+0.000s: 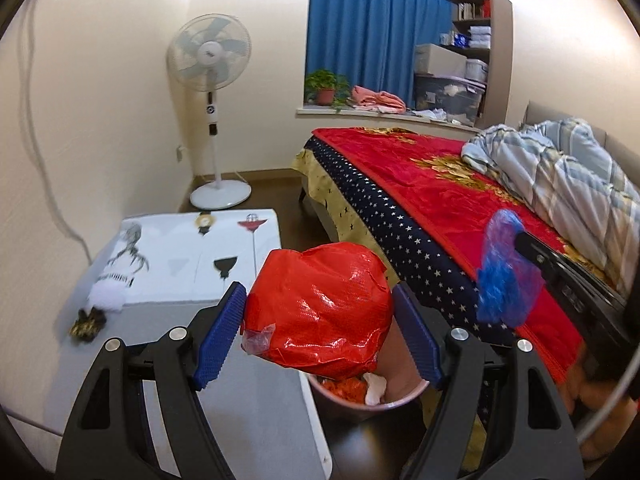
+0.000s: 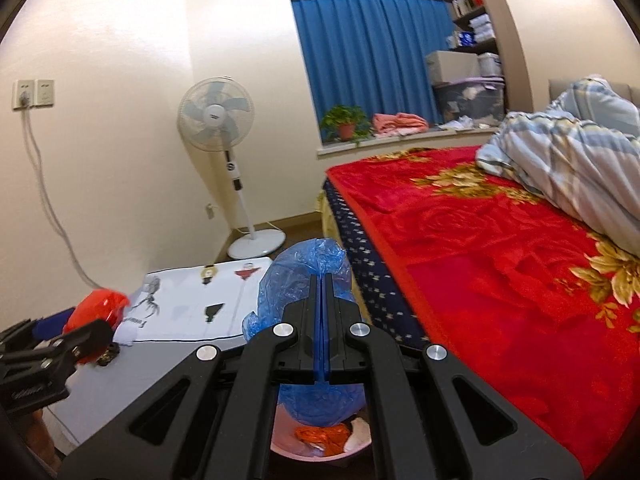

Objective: Collect trash
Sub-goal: 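Carry the red bag over the bin with the left tool while the right carries the blue bag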

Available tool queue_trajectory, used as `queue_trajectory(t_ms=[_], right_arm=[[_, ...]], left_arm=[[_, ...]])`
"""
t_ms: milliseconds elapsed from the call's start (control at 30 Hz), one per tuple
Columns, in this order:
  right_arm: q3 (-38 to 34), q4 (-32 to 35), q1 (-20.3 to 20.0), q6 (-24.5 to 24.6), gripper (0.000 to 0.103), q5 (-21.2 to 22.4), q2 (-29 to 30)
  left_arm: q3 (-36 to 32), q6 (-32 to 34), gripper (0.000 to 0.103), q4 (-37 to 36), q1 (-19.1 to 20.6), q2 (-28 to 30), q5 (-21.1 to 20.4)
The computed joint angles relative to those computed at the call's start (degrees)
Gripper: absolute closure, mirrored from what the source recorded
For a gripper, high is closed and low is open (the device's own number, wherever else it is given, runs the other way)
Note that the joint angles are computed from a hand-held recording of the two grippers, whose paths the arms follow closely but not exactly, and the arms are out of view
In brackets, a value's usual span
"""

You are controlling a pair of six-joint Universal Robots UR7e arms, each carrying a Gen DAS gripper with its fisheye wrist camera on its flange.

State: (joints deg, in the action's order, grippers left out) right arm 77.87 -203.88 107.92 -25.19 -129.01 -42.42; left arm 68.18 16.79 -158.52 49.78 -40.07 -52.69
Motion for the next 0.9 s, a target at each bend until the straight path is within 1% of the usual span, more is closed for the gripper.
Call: queue_trajectory(t_ms=[167, 267, 367, 467, 533, 633, 700, 800, 867, 900], right_arm=[[-1.0, 2.1, -1.3, 1.5, 0.102, -1.8, -0.1], [-3.1, 5.0, -2.4, 2.6, 0.102, -3.2, 0.9], [-6.2, 8.4, -3.4, 3.2, 0.102, -4.5, 2.6], [-9.3, 11.6, -4.3, 3.0, 0.102, -5.8, 4.5], [-10.9, 15.4, -5.2, 5.4, 0.102, -6.1, 5.2], [-12.4, 20.3, -6.2, 9.1, 0.102, -5.3, 5.7], [-13.8, 22.5, -6.6, 9.8, 0.102, -5.2, 6.4], [-15.5, 24.2, -7.0, 10.0, 0.098, -5.1, 7.5], [-16.9, 26.3, -7.1, 10.6, 0.095, -6.2, 8.4], [-17.3, 27.3, -7.1, 11.1, 0.085, -6.2, 8.6]], left_arm=[[-9.4, 0.9, 0.030, 5.1, 0.9, 6.6, -0.7], [-16.0, 1.4, 0.030, 9.0, 1.8, 11.2, -1.1], [-20.2, 0.6, 0.030, 11.8, 2.5, 14.1, -1.5], [-22.8, 0.7, 0.030, 12.7, 3.1, 16.2, -1.7], [-25.4, 0.9, 0.030, 14.3, 3.5, 18.0, -1.7], [-31.5, 0.5, 0.030, 18.7, 4.3, 21.6, -2.0], [-35.8, 0.3, 0.030, 20.9, 4.7, 24.3, -2.0], [-40.1, 0.0, 0.030, 23.5, 5.1, 26.8, -2.4], [-41.5, 0.2, 0.030, 24.3, 5.3, 27.7, -2.4], [-42.0, 0.3, 0.030, 24.6, 5.3, 28.1, -2.5]])
